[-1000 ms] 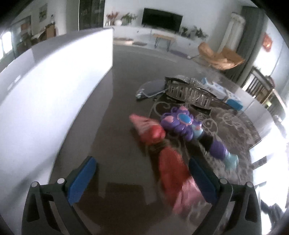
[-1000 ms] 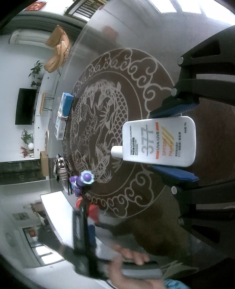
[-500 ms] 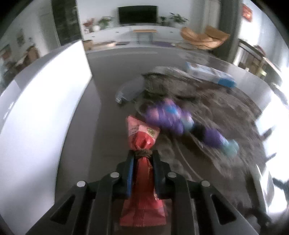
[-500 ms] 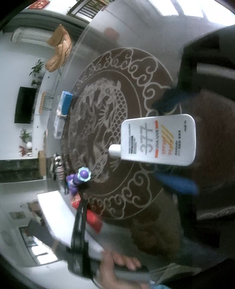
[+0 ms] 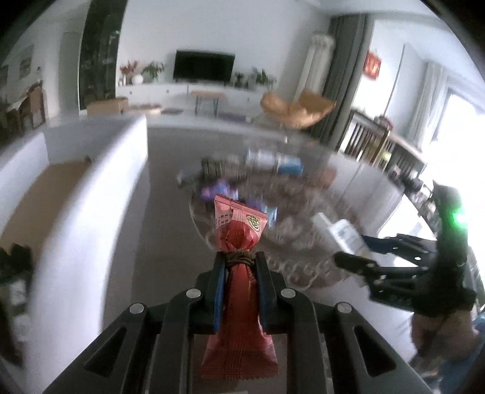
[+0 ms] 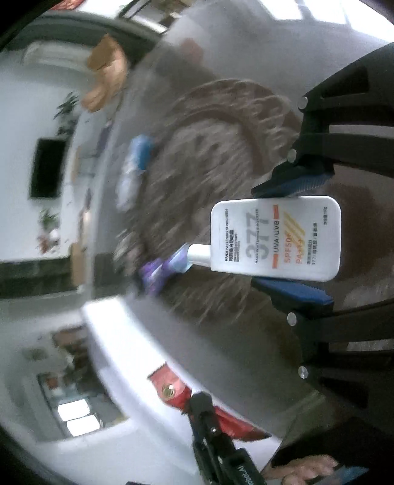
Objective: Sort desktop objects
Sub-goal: 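Carry the red packet and sunscreen bottle over the bin and open both tools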
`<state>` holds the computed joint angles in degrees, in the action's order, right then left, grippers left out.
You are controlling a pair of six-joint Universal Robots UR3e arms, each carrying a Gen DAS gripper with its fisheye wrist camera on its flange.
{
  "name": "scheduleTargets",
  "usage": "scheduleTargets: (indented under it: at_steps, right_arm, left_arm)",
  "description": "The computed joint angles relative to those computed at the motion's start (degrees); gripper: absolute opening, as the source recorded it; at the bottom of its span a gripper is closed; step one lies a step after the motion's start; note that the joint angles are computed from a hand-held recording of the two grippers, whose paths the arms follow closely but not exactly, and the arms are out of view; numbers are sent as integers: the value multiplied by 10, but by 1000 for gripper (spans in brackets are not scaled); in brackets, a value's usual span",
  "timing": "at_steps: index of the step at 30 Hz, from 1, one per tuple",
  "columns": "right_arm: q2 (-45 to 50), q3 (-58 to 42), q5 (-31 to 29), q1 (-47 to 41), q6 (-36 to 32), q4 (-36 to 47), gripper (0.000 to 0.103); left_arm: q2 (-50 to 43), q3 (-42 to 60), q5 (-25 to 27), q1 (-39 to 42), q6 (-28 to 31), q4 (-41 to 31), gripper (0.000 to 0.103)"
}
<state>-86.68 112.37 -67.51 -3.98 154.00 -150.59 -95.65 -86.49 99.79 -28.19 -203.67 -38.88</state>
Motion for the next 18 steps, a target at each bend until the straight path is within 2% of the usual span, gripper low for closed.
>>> scheduleTargets:
  at_steps: [4,7,12,15,16,18]
  right_arm:
    - [15,-118,28,77,48,50,52]
    - [89,-261,46,162,104,77,52]
    - [255,-520,90,287,185,144,52]
    - [371,-700,69,355,187,225,52]
    - [415,-760,60,376,186,252,52]
    - [493,-880,47,403,176,331,53]
  left_arm:
    - [88,-11,1,36,0,-44,18]
    - [168,-39,-5,111,16,-90,18]
    - [320,-118,-104,336,78,-210,18]
    - [376,-159,-168,488,151,-287,18]
    - [388,-174,-178,519,166,-299,18]
    - [380,-180,-162,549,177,-326,19]
